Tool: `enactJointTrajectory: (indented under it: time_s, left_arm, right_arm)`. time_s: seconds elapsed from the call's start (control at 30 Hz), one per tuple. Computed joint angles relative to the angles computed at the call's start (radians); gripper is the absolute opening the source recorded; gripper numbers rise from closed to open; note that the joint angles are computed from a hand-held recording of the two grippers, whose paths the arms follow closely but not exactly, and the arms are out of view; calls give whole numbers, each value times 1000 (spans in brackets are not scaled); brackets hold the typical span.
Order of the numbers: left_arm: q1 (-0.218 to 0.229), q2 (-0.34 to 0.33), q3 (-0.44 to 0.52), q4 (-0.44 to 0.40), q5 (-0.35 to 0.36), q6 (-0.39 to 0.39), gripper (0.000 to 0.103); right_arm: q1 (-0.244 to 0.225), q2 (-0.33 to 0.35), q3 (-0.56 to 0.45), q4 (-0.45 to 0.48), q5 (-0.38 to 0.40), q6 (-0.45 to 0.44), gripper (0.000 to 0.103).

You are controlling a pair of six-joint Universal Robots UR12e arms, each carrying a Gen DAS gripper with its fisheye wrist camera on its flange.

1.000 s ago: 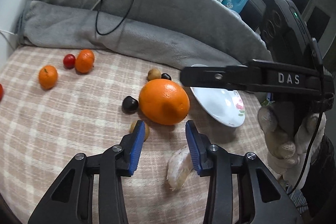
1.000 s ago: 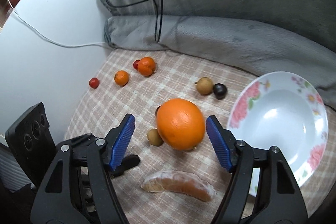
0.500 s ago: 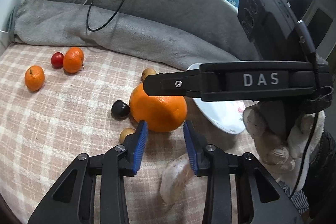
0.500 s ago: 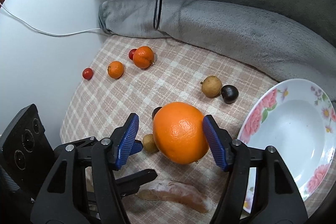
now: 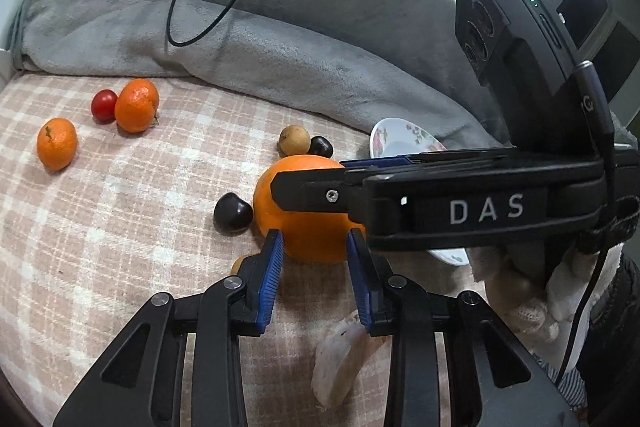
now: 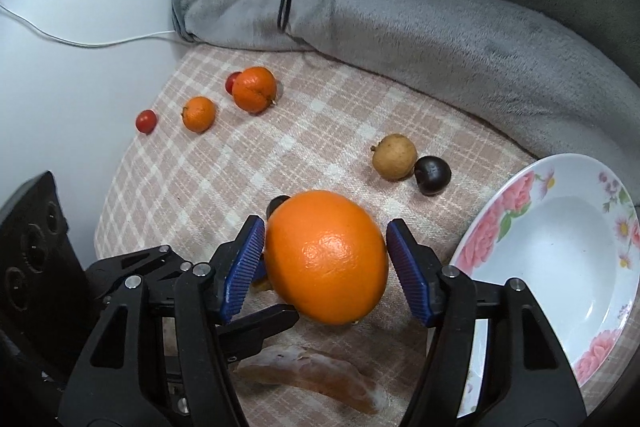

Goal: Organize fruits
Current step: 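Lift the large orange with the right tool and lower it onto the plate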

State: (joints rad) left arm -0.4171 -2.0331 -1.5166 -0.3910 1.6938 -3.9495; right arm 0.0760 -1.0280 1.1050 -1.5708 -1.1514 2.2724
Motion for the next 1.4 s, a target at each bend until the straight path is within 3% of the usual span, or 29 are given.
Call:
enactJointTrajectory:
  time_s: [0.37,0.43,0.6,1.07,1.4]
  left_arm:
    - [1,0,3,-14,-3,-18,35]
    - [3,7,4,-46,0,-38,46]
    - [19,12,-3,-58,-48,-69,55]
    - [33,7,-10,3,-121,-91,53]
    - [11,6,11,-36,-43,-59,53]
  right_arm:
    - [1,3,-2,2,3,11,66]
    - [2,4,-3,3,3,13,66]
    - [3,2,-1,-5,-2,21,66]
    - [6,-6,14,-28,-12,23,66]
    - [2,-16,24,-18,4,27,65]
